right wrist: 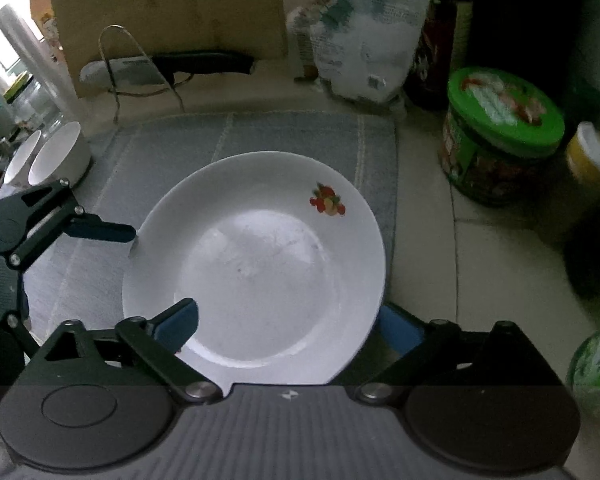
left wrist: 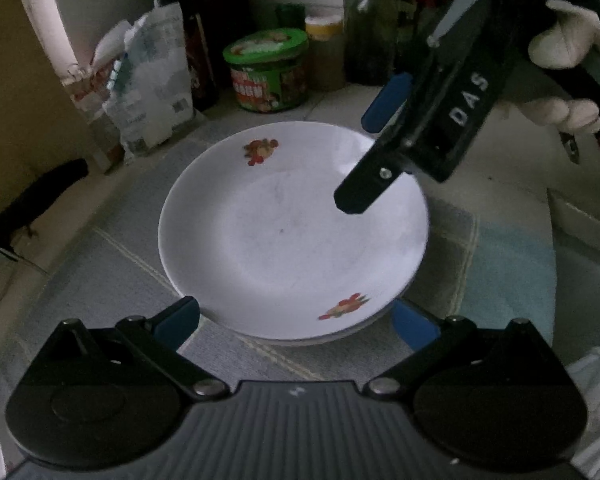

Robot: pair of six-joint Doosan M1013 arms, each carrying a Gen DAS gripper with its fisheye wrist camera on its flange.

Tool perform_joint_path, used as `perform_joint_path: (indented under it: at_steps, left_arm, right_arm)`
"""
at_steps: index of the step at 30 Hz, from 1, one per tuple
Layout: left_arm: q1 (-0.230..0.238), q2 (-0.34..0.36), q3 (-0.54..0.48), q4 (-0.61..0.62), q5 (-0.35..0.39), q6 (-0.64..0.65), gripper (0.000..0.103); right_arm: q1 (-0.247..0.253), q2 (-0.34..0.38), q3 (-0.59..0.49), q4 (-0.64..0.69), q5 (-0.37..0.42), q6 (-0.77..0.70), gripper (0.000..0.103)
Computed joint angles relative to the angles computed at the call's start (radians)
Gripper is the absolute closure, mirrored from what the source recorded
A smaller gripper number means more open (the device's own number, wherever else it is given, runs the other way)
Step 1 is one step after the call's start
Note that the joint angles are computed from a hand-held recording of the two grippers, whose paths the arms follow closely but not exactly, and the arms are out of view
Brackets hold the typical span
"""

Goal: Organize plates and bowls
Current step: 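Open the right gripper and withdraw it from the plate stack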

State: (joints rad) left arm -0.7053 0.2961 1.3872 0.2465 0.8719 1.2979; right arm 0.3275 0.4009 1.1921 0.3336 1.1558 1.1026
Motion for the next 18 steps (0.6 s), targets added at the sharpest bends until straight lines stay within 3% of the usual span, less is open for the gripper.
perform_joint_path:
  at_steps: [7, 10, 12, 15, 18]
  left_arm:
    - [-0.016, -0.047, 0.071, 0.125, -0.131, -0.142, 0.001]
    - [-0.018, -0.070, 0.104, 0.167, -0.182, -0.235, 0.001]
    - [-0.031, -0.084, 0.129, 0.266, -0.202, -0.358, 0.001]
    - [-0.048, -0.097, 0.150, 0.384, -0.191, -0.529, 0.001]
    - [-0.073, -0.102, 0.160, 0.504, -0.127, -0.695, 0.001]
  right_arm:
    - [0.023, -0.052, 0.071, -0.062, -0.174, -0.037, 0.000]
    - [0.031, -0.074, 0.104, -0.078, -0.245, -0.044, 0.000]
    - [0.036, -0.087, 0.123, -0.085, -0.286, -0.045, 0.000]
    - [0.040, -0.101, 0.147, -0.070, -0.329, -0.055, 0.000]
    - [0.045, -0.111, 0.165, -0.039, -0.365, -0.069, 0.000]
